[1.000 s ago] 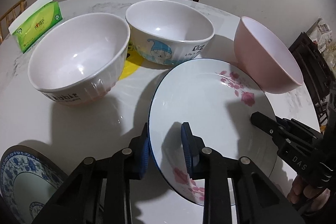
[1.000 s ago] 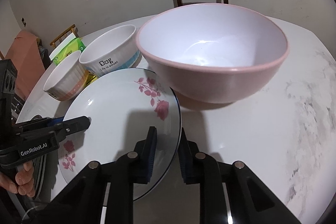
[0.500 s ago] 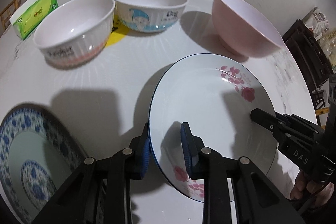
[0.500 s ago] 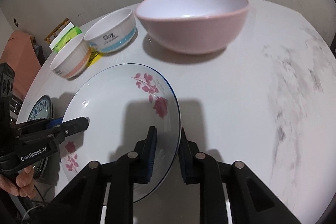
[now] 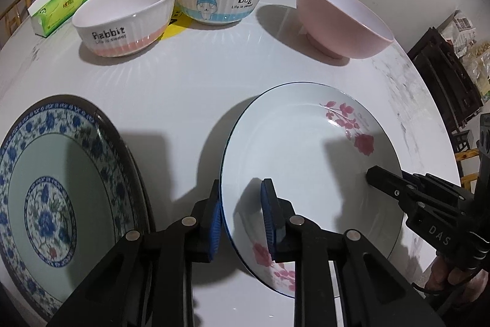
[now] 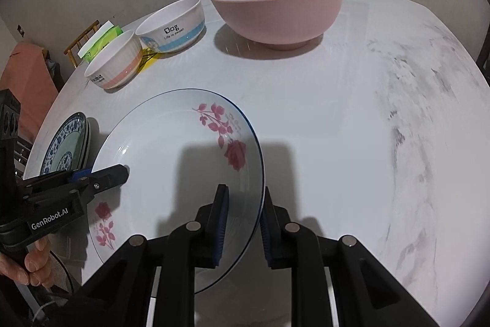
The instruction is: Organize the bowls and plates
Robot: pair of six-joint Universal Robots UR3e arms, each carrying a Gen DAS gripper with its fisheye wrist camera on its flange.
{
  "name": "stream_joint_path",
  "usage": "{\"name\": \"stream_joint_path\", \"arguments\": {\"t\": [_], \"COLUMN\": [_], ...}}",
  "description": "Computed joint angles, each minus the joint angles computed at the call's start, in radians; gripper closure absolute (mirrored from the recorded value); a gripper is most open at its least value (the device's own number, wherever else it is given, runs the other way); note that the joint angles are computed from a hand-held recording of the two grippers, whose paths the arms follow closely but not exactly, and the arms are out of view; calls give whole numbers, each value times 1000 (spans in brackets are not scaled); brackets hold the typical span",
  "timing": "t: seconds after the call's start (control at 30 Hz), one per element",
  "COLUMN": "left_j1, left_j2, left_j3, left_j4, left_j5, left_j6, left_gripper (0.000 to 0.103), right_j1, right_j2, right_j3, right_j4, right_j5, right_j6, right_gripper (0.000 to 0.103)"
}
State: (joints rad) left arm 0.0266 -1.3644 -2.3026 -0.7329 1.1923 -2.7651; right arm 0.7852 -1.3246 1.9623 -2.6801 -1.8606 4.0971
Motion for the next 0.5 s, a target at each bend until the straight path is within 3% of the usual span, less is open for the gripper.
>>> {"name": "stream_joint_path", "arguments": {"t": [0.5], "left_j1": [41], "left_j2": [69], "left_j3": [-25], "left_j4": [-53], "left_j5": [-28], "left_j6": [42], "left_gripper": [84], "right_j1": [43], "right_j2": [4], "right_j3": [-63], "right_j4": [77], "right_j5": [-50], "right_j6": [30], "right_gripper": [83]}}
